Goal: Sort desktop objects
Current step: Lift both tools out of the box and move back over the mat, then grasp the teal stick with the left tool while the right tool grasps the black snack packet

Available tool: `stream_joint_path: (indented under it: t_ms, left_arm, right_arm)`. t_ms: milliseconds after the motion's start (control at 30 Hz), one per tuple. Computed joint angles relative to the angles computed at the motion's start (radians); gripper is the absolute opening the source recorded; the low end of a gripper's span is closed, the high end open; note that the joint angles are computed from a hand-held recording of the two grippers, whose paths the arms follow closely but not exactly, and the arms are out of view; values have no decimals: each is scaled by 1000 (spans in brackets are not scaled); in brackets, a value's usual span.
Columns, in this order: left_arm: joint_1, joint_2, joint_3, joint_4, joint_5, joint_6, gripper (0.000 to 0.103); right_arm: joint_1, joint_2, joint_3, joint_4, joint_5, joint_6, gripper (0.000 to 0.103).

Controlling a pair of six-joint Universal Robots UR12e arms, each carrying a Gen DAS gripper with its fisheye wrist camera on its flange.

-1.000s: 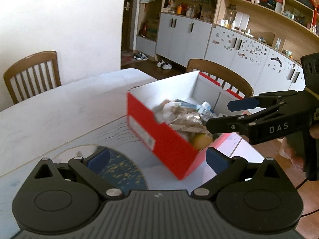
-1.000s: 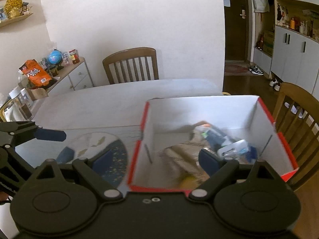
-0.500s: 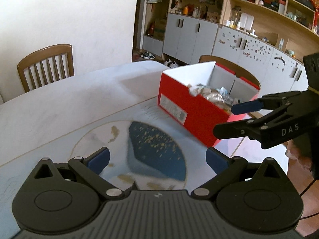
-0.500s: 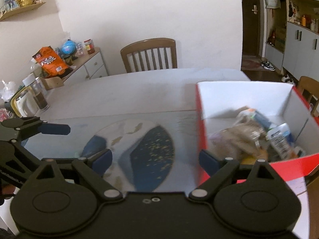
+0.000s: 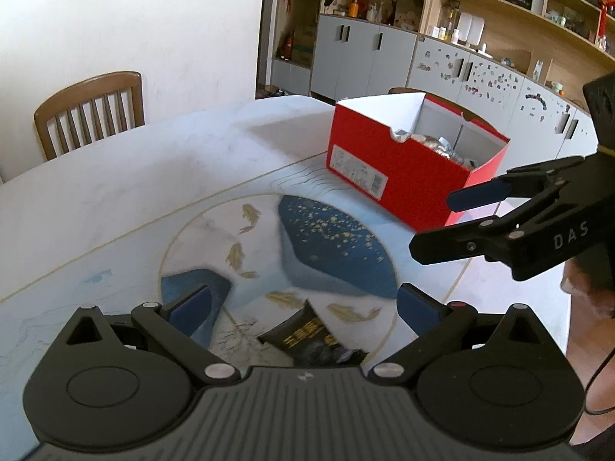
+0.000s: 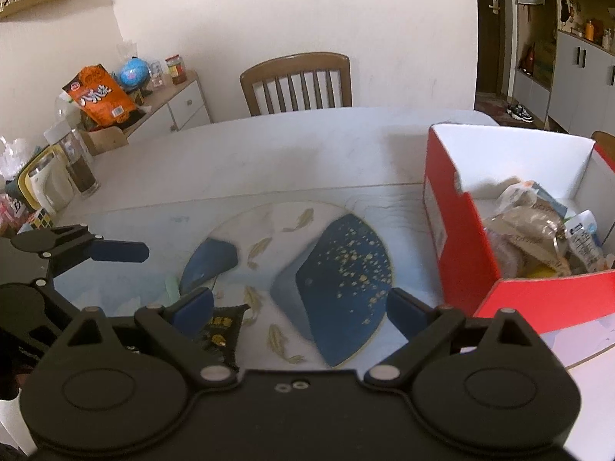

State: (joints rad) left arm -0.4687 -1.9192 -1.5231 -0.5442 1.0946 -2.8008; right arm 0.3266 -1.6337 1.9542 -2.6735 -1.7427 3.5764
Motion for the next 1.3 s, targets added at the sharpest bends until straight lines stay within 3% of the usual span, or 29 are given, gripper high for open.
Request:
stream_joint_path:
  t_ms: [333, 533, 800, 933, 1300]
  left_arm:
    - [10, -11, -16, -12, 7, 60, 103]
    - [13, -16, -23, -25, -14, 150, 103]
    - [42, -25, -22, -36, -9, 85, 103]
    - [50, -33, -18, -35, 21, 94, 103]
    - [67, -56, -7, -47, -31, 242, 103]
  right_arm:
    - [19, 37, -30, 40, -1, -2, 94]
    - [25, 56, -43, 76, 6, 6, 93]
    - [33, 86, -67, 86, 51, -1, 91]
    - [36, 105, -82, 90, 67, -12, 90]
    - [39, 142, -117, 141, 113, -30, 80]
